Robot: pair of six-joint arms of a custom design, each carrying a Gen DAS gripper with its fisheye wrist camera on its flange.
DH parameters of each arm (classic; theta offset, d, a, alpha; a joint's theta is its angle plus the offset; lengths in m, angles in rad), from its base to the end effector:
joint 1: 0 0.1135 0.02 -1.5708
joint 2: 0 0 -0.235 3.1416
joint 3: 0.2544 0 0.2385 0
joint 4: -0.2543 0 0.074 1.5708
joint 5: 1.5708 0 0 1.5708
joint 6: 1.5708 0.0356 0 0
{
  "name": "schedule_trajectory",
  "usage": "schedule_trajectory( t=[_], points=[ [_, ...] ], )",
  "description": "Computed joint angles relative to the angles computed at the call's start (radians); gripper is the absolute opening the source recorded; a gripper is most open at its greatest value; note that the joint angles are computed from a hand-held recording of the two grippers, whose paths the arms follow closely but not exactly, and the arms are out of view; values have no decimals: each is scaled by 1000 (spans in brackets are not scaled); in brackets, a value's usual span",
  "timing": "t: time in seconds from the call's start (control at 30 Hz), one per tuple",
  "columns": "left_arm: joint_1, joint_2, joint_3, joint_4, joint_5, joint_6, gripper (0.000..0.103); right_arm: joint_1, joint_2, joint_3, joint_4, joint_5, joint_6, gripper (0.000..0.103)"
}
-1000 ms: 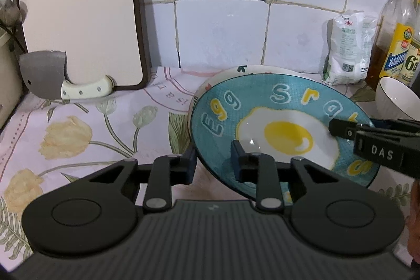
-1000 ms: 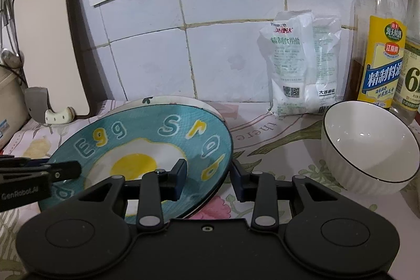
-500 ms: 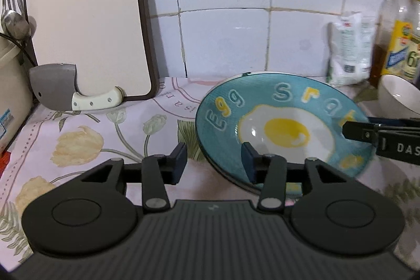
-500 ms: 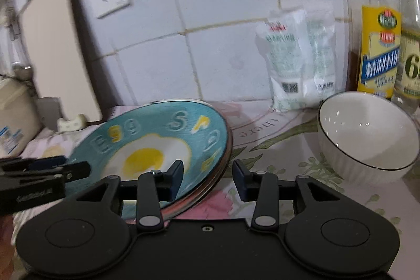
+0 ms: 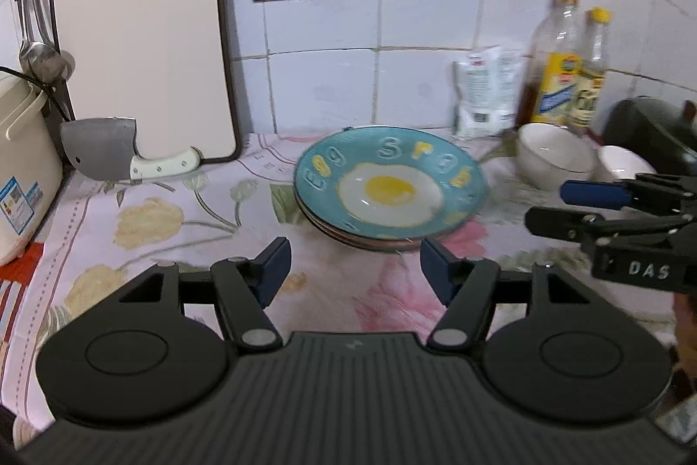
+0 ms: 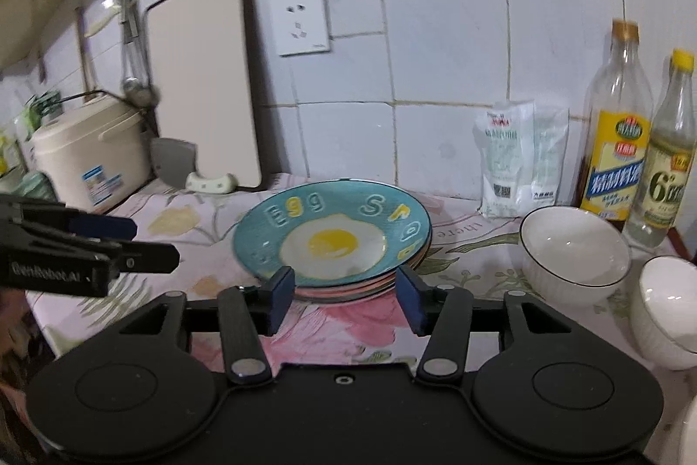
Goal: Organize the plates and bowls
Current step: 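Open both tools and pull them back from the plate stack, then move both tools toward the white bowl beside the black pot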
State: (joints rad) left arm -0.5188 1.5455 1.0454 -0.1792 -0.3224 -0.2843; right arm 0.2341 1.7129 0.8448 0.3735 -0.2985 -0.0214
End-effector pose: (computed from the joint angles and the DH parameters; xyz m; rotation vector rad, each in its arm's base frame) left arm 0.2915 -0.1535 0.2227 0.0877 2.2085 -0.0818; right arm 0.3316 0.0898 0.1575 -0.4463 2.0217 0.4390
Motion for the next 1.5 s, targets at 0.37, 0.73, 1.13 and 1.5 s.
schedule_trajectory(
  t=[0.37,0.73,1.13,1.5],
  points=[
    [-213,-252,4,-296,-84,-56,78,-71,-477,-225,-252,-115,-130,85],
    [-459,-242,75,-422,-204,-115,91,-254,-827,-393,-477,-260,-282,93],
    [-531,-53,133,-292,-158,-164,93,-619,-972,-507,-637,-507,-535,93],
    [-512,239,262,-70,-35,-132,93,-890,-528,-516,-355,-662,-676,93]
  ],
)
